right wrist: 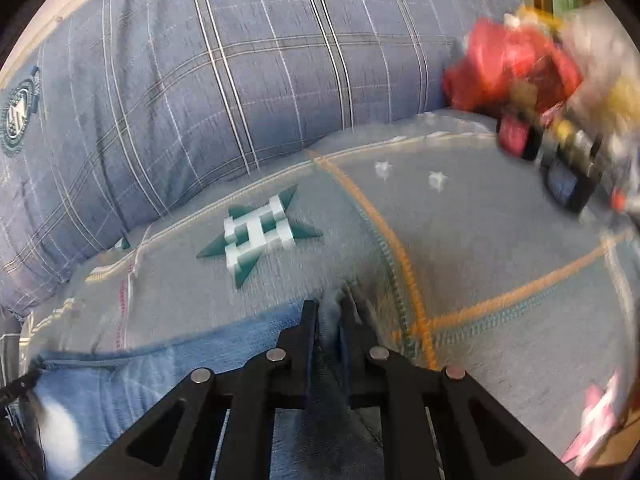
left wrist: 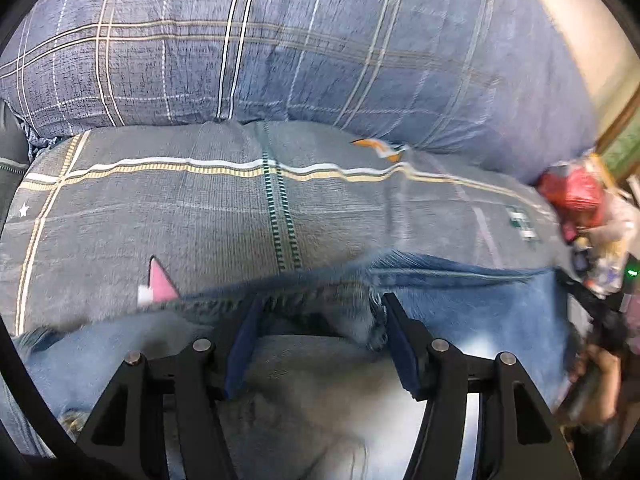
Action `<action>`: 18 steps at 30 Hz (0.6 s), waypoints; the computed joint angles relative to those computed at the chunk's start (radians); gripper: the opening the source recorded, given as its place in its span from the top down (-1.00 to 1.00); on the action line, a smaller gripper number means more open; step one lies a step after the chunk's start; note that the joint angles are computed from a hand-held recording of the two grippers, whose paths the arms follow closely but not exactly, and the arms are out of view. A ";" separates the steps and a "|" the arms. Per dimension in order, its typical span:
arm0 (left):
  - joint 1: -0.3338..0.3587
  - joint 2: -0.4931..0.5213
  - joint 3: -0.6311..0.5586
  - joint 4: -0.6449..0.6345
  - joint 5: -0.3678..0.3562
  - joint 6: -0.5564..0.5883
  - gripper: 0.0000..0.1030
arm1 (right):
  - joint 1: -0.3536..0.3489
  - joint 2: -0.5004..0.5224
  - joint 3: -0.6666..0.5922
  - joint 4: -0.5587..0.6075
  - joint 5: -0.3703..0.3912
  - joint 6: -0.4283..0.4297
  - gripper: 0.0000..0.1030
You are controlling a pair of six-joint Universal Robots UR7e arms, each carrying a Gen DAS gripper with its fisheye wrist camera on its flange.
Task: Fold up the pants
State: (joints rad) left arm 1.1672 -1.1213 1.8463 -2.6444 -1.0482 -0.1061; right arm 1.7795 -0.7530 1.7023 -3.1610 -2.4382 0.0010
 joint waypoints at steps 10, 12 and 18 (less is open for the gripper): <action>-0.056 -0.237 0.187 0.096 0.084 0.103 -0.20 | 0.133 -0.011 -0.085 0.134 0.039 -0.003 -0.35; -0.058 -0.264 0.217 0.074 0.112 0.125 -0.20 | 0.150 0.013 -0.144 0.271 0.179 0.009 -0.35; -0.029 -0.348 0.294 -0.012 0.111 0.171 -0.20 | 0.150 0.188 -0.407 0.699 0.641 0.040 -0.31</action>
